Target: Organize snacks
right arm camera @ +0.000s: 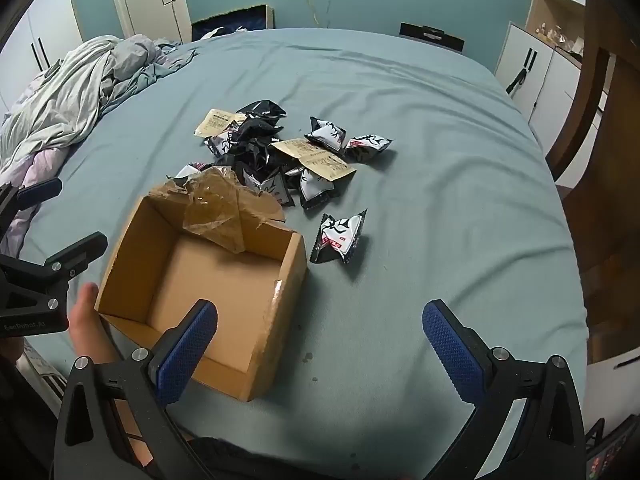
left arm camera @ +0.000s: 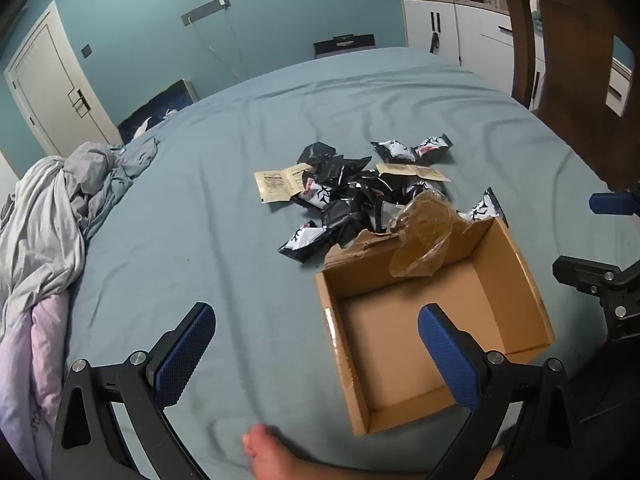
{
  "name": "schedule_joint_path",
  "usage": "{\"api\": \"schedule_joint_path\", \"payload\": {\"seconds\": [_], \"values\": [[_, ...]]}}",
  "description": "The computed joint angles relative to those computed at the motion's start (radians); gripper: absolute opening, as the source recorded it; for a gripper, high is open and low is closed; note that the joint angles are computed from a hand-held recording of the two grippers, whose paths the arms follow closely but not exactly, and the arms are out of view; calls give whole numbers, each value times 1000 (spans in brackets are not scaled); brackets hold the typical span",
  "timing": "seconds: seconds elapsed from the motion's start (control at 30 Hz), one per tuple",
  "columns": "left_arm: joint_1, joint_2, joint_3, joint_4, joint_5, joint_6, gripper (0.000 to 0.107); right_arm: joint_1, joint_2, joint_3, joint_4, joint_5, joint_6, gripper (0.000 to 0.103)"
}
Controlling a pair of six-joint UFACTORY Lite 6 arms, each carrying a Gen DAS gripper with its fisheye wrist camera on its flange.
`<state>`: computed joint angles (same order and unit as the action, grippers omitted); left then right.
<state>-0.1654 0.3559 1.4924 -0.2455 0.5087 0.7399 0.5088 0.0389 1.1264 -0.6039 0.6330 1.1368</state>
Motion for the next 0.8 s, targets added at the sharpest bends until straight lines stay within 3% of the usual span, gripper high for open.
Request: {"api": "schedule_joint_path", "payload": {"seconds": [0.2, 0.3, 0.8], "values": [[-33, 10, 2, 77, -21, -81, 103, 3, 8, 7, -1, 2, 7, 103], [-10, -32, -45, -5, -19, -3, 103, -2, 2, -1, -1, -8, 9, 103], [6, -8, -14, -30, 0, 32, 103, 7, 23, 24, 12, 15, -8, 103]]}}
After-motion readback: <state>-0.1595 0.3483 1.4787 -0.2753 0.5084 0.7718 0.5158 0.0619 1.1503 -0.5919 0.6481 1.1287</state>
